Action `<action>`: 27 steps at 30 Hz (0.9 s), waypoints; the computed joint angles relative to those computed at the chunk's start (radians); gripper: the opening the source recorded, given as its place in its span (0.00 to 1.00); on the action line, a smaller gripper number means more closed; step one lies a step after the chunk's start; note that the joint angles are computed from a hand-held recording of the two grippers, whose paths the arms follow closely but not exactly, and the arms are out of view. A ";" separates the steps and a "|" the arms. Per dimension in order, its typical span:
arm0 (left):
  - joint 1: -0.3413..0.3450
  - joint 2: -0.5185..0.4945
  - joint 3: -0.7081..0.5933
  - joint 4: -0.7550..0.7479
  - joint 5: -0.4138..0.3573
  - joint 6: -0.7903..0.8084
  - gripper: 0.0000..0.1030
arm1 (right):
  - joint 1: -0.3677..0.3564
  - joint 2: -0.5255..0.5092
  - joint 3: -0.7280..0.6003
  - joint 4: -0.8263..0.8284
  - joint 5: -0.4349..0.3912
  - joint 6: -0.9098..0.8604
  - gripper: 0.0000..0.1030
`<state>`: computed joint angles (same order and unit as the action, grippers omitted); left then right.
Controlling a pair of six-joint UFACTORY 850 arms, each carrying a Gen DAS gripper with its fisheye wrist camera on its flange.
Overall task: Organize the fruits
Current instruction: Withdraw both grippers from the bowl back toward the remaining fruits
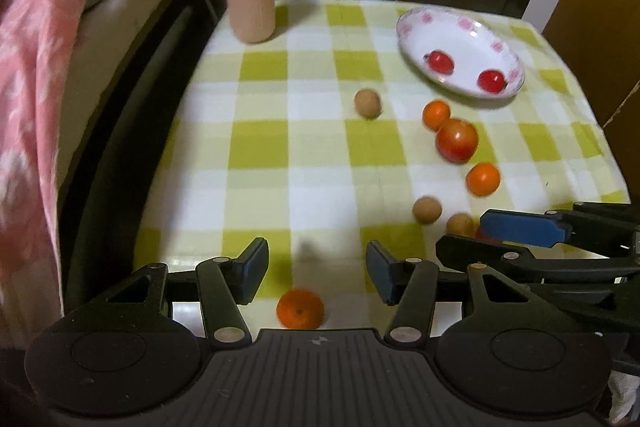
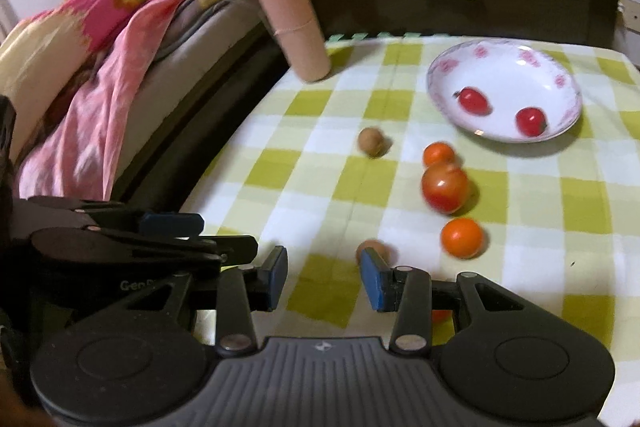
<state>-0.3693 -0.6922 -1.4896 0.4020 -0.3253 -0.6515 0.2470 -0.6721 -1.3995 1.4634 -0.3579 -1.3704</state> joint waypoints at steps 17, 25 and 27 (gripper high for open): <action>-0.003 -0.048 -0.028 -0.099 -0.104 0.043 0.61 | 0.022 -0.014 0.000 -0.287 0.010 0.275 0.38; 0.006 -0.085 -0.065 -0.204 -0.129 0.116 0.55 | 0.007 -0.002 0.012 -0.224 0.024 0.243 0.39; 0.006 -0.089 -0.069 -0.205 -0.130 0.117 0.55 | 0.000 -0.002 0.013 -0.221 0.029 0.252 0.40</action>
